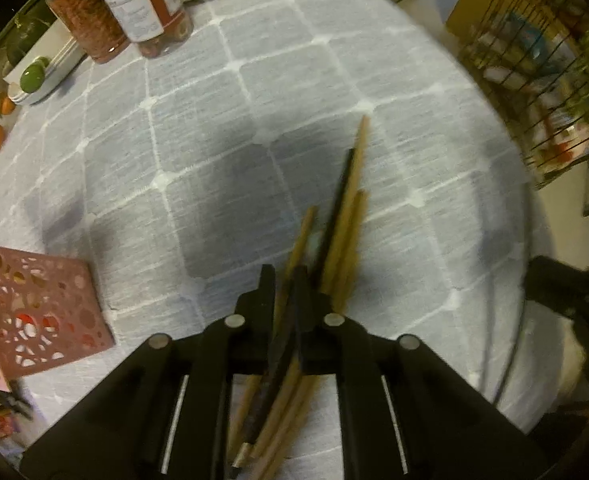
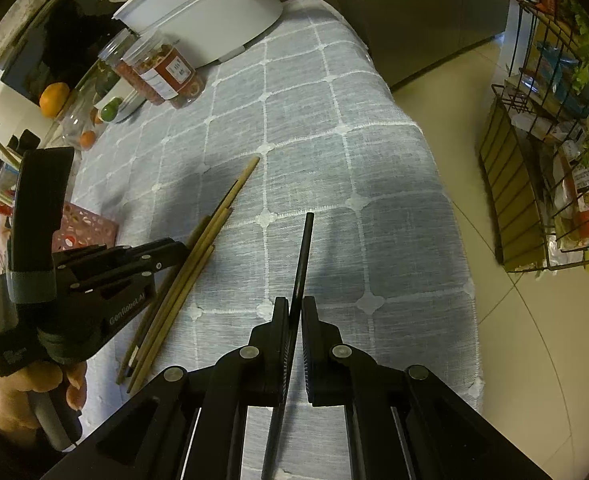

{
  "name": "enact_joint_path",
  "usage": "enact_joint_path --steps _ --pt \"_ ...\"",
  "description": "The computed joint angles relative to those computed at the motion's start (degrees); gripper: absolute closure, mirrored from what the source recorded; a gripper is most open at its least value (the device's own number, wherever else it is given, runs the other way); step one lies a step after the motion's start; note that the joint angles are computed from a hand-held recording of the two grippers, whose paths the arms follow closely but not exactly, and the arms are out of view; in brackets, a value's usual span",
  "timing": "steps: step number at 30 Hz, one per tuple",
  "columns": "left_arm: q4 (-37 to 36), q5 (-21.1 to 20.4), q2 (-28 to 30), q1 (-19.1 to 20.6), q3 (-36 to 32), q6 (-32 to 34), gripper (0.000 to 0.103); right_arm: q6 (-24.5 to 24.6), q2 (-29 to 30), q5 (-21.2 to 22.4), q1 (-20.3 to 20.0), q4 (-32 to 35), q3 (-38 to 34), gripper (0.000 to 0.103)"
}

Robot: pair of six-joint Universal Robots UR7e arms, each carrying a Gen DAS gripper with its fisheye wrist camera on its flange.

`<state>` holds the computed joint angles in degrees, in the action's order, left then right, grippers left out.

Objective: Organize utensils
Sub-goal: 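Lift the wooden chopsticks with the left gripper while the right gripper holds the black chopstick, then carry the wooden chopsticks into the pink holder and open the left gripper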

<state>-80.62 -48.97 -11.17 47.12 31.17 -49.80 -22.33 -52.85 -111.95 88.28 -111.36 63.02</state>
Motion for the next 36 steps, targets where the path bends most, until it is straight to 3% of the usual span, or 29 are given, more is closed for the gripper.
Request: enact_joint_path --steps 7,10,21,24,26,28,36 --pt "-0.9 0.6 -0.3 0.0 0.3 -0.1 0.090 0.2 0.1 -0.1 -0.1 0.1 -0.1 0.097" --pt "2.9 3.1 0.5 -0.6 -1.2 -1.2 0.095 0.3 0.3 -0.1 0.0 0.2 -0.3 0.097" --pt "-16.8 8.4 -12.6 -6.6 22.9 2.6 0.097 -2.5 -3.5 2.8 1.0 -4.6 4.1 0.097" --pt "-21.8 9.7 -15.9 -8.4 28.2 3.8 0.097 -2.4 -3.3 1.4 1.1 -5.2 4.4 0.096" --pt "-25.1 10.3 -17.6 -9.1 31.3 4.7 0.097 -1.3 -2.4 -0.4 1.0 -3.9 3.8 0.090" --pt "-28.2 11.0 -19.7 -10.1 34.7 5.0 0.097 -0.6 -1.3 -3.1 1.0 -3.7 3.7 0.069" --pt "-40.3 12.1 -26.2 -12.2 45.9 6.8 0.097 -1.4 2.5 -12.2 2.0 -8.9 5.1 0.069"
